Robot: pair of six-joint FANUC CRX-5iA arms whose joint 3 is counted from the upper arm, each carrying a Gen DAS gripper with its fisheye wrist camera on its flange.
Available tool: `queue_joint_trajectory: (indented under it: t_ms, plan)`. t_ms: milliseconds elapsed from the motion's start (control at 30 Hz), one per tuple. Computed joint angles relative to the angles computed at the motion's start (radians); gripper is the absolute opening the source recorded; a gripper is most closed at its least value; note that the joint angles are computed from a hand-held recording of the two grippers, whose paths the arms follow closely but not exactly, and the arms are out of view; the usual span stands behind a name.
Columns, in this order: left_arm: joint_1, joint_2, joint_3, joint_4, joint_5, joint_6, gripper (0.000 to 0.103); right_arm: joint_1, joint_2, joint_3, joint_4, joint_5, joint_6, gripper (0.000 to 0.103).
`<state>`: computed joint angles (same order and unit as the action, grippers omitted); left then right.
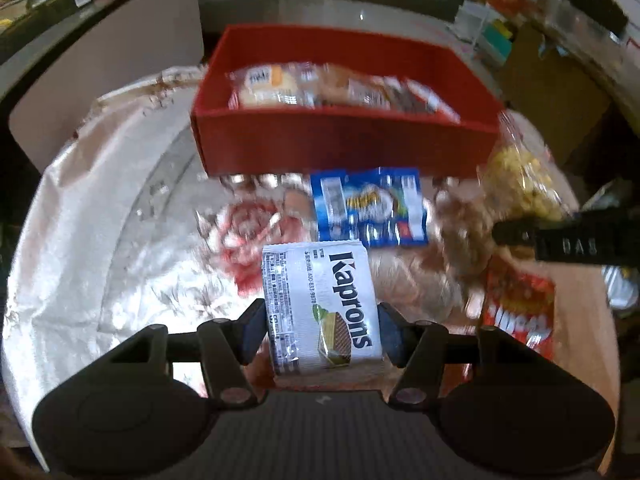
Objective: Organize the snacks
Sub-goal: 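Lift the Kaprons wafer and waffle bag over the red box with both tools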
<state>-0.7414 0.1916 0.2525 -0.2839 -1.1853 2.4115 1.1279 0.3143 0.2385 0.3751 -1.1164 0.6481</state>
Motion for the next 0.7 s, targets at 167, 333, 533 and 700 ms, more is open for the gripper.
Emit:
queue_joint_trajectory:
  t_ms: [167, 333, 533, 700]
  plan:
    - [0.006, -0.015, 0.006, -0.014, 0.019, 0.027, 0.051, 0.008, -0.057, -0.064, 0.038, 0.052, -0.074, 0.049]
    - [-0.002, -0.015, 0.029, -0.047, 0.048, 0.029, 0.051, 0.025, -0.106, -0.118, 0.085, 0.097, -0.126, 0.048]
    - [-0.006, -0.017, 0.051, -0.086, 0.070, 0.053, 0.051, 0.028, -0.124, -0.133, 0.101, 0.142, -0.145, 0.043]
    - [0.014, -0.007, 0.042, -0.045, 0.074, 0.036, 0.051, 0.015, -0.073, -0.076, 0.022, 0.099, -0.078, 0.036]
